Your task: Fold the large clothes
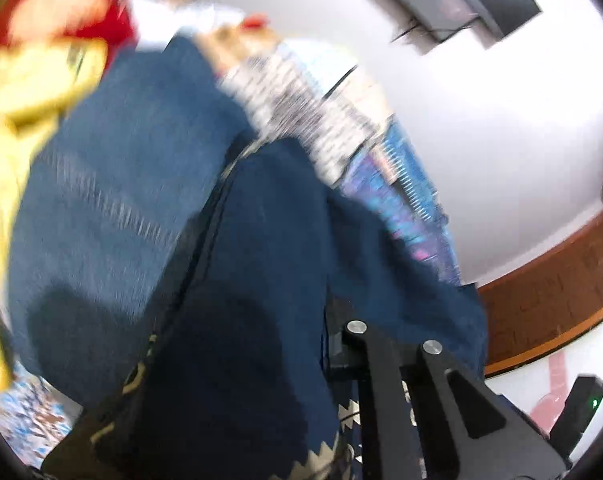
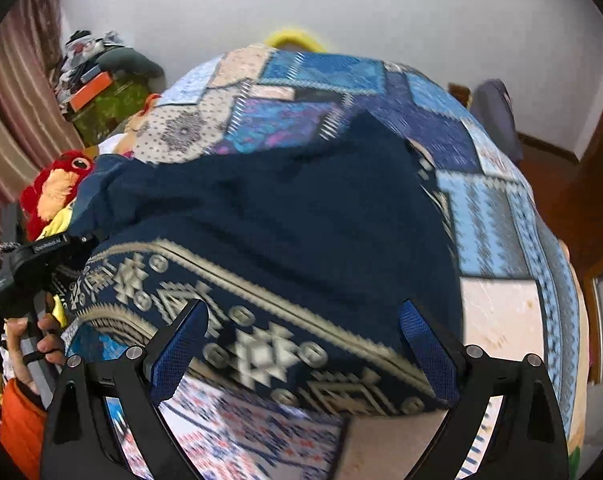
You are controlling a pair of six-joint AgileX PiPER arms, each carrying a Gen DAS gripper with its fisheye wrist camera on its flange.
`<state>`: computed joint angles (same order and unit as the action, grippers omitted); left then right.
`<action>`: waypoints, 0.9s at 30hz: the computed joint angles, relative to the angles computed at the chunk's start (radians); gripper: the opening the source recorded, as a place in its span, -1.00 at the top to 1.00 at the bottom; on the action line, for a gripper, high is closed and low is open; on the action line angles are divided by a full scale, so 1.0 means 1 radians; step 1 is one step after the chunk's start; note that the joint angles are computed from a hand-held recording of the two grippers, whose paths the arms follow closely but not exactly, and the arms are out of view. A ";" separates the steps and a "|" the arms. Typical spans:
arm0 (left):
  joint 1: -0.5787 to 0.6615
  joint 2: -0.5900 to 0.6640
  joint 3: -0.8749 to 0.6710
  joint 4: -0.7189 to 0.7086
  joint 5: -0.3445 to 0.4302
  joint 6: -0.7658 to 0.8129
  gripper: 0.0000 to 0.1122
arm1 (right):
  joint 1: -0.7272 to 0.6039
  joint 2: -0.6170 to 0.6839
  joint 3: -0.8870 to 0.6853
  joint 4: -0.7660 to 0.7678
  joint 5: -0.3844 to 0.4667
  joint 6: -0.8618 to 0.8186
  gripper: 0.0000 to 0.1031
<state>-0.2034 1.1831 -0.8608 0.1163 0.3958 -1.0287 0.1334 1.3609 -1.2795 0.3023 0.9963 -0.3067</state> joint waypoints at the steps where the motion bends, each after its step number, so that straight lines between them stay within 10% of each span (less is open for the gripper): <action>1: -0.029 -0.003 -0.035 0.076 0.025 -0.060 0.78 | 0.022 0.001 -0.007 -0.013 -0.011 0.017 -0.86; 11: -0.285 0.163 -0.459 0.382 0.286 -0.160 0.81 | 0.252 0.082 0.091 -0.182 -0.200 0.230 -0.90; 19: -0.497 0.492 -0.939 0.444 0.459 -0.031 0.81 | -0.106 -0.037 0.083 0.093 -0.011 -0.138 -0.89; 27: -0.614 0.901 -1.415 0.217 0.676 0.277 0.81 | -0.601 -0.085 0.087 0.202 0.123 -0.413 -0.89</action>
<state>-0.8172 2.0837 -2.2758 0.3334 1.0721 -0.7519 -0.4680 1.2759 -1.1928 0.5040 1.1197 -0.7194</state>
